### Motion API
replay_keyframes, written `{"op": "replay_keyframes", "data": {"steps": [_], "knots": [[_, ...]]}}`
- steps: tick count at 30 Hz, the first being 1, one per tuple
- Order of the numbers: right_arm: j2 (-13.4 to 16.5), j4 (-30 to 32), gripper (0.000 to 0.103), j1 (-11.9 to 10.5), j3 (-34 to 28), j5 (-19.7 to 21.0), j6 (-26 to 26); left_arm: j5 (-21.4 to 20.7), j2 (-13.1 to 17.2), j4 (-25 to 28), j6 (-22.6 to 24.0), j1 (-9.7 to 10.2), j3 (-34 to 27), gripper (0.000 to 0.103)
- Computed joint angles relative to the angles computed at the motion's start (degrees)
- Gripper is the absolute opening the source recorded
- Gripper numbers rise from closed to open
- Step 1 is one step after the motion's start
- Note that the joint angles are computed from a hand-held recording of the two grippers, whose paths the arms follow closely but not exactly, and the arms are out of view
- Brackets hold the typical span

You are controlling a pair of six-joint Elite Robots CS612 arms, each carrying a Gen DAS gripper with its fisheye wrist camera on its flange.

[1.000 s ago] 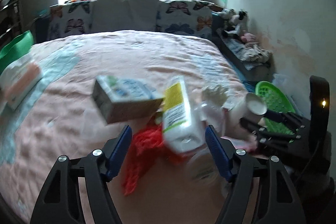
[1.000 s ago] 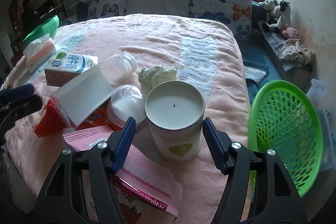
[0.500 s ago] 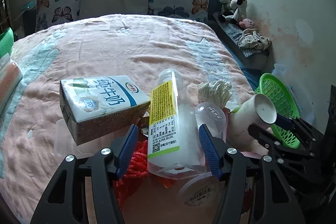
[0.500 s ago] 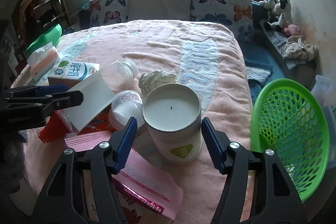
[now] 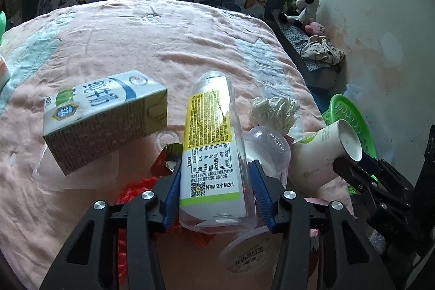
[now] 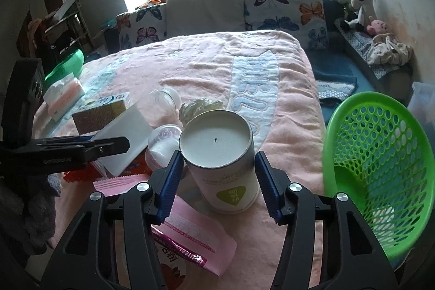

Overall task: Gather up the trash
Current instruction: 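Carry the white cup into the green basket with the right tool while the left tool drops the bottle there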

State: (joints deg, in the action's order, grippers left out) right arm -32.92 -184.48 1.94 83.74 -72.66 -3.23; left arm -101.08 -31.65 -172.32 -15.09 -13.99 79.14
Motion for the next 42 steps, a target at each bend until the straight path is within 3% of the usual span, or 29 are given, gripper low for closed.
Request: {"op": "replay_keyframes", "data": {"steps": [6,15,22,28,36,42], "knots": [[-0.85,-1.58,0.055,-0.59,1.07,1.40,1.30,2.37,-1.42,-2.22,1.08,-0.48,1.68,0.046],[-2.21,-5.80,0.055,-2.49,3.10,1.53,5.43,1.57,-4.10,-4.91,2.73,-0.04,3.54,0.046],[-2.84,-8.07,0.055,-4.56,4.56,-3.95,8.03,-2.26,-5.62,-5.51,5.19,-0.64,3.99,0.046],[-1.89,-5.56,0.055,-6.87,4.59,-8.98,10.34,-5.69,-5.17,-3.27,7.43,-2.18,1.88,0.046],[0.92,1.64,0.055,-8.50,2.35,-10.16,10.35,-8.37,-2.98,1.02,9.44,-4.35,-2.68,0.046],[1.54,1.75,0.058,-8.99,2.48,-9.56,11.38,-9.38,-1.53,5.33,11.57,-5.65,-5.96,0.046]]}}
